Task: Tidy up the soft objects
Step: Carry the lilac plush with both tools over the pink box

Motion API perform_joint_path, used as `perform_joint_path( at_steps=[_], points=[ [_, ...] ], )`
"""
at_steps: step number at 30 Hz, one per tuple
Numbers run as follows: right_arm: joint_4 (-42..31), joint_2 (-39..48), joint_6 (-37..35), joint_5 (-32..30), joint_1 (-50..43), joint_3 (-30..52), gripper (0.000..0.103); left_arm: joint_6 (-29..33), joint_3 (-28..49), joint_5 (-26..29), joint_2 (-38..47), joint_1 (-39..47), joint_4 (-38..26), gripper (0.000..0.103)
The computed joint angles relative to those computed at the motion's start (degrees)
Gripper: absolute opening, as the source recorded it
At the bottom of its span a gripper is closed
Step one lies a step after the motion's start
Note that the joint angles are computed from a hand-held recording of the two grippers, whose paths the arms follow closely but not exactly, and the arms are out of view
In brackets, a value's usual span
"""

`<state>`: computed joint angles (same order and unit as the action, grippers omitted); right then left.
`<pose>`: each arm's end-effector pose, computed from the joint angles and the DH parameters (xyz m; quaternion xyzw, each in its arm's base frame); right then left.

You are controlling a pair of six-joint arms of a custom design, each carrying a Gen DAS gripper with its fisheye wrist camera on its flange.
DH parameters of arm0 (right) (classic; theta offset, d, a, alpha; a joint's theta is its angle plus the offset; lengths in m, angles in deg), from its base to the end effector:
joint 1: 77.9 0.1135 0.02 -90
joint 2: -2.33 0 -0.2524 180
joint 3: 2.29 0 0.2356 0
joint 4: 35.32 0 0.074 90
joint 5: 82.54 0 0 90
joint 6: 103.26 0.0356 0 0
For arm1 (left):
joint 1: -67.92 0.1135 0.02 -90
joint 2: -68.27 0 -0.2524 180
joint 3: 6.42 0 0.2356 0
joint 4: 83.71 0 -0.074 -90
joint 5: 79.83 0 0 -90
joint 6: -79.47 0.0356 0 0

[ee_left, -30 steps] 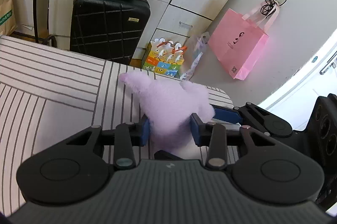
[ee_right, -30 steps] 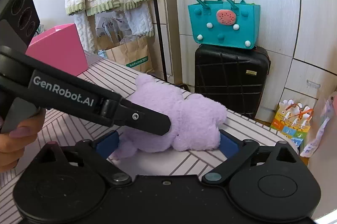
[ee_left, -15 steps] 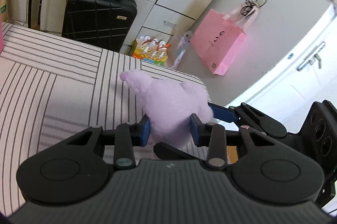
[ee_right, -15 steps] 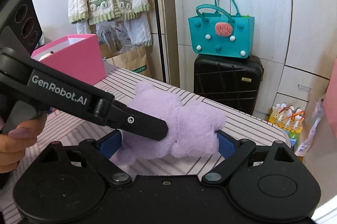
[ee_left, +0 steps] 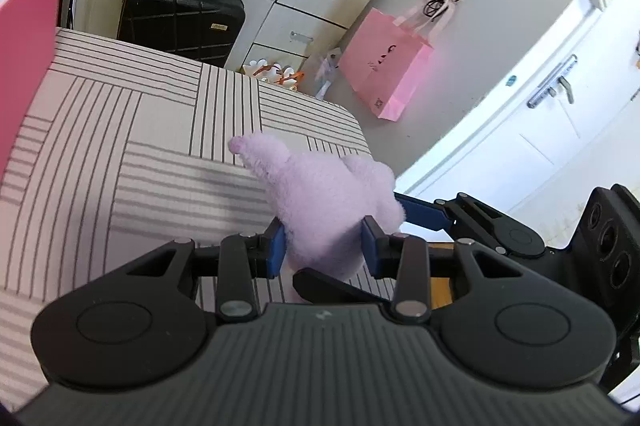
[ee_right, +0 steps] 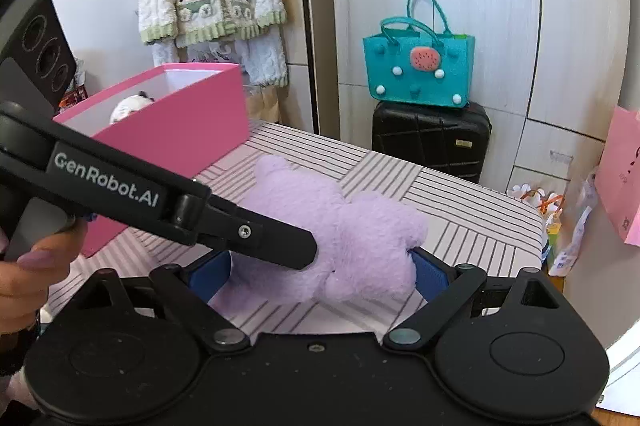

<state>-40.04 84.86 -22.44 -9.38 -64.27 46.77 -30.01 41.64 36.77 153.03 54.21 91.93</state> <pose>0.2587 0.0733 0.1670 -0.2387 0.8596 0.1484 0.4267 0.2543 -0.0784 0.1545 0.0506 0.8894 -0.3158 0.3265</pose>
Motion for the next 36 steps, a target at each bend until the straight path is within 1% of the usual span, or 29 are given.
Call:
perform_joint_path(
  at_steps=[5,9,13,17,21,23,26,28,32,36],
  points=[
    [-1.8,-8.9,2.1,4.0,4.9,-5.1,0.097,2.5,-5.0,2.2,-9.2,2.0,-4.0,0.037],
    [-4.8,-14.7,3.6,6.7,8.8,-6.7,0.098,4.3,-7.7,4.6,-16.4,4.6,-8.4,0.037],
    [-9.1,-19.8,3.1,10.7,14.0,-6.9,0.098,7.9,-8.8,8.0,-22.8,8.6,-14.1,0.038],
    [-12.6,-23.1,4.1,13.4,19.2,-5.7,0.098,13.1,-8.3,12.9,-28.4,14.8,-21.8,0.038],
    [-13.9,-23.5,5.5,15.8,24.3,-3.6,0.098,20.5,-6.5,18.6,-33.4,23.2,-31.6,0.038],
    [-14.4,-22.8,5.7,16.8,26.7,-1.9,0.098,24.0,-4.8,20.2,-34.6,26.6,-36.4,0.038],
    [-15.2,-20.8,4.7,19.5,30.4,0.9,0.099,34.0,2.2,22.1,-31.5,31.3,-48.0,0.038],
    [-15.4,-19.4,4.2,20.2,32.1,2.7,0.099,39.9,6.4,22.7,-29.5,34.5,-54.5,0.038],
    [-15.5,-16.6,4.2,20.6,34.9,6.8,0.099,51.2,11.4,26.1,-26.7,43.5,-64.0,0.038],
    [-14.5,-12.7,3.7,19.7,36.8,11.2,0.099,61.6,15.5,30.7,-22.6,53.2,-71.3,0.038]
  ],
)
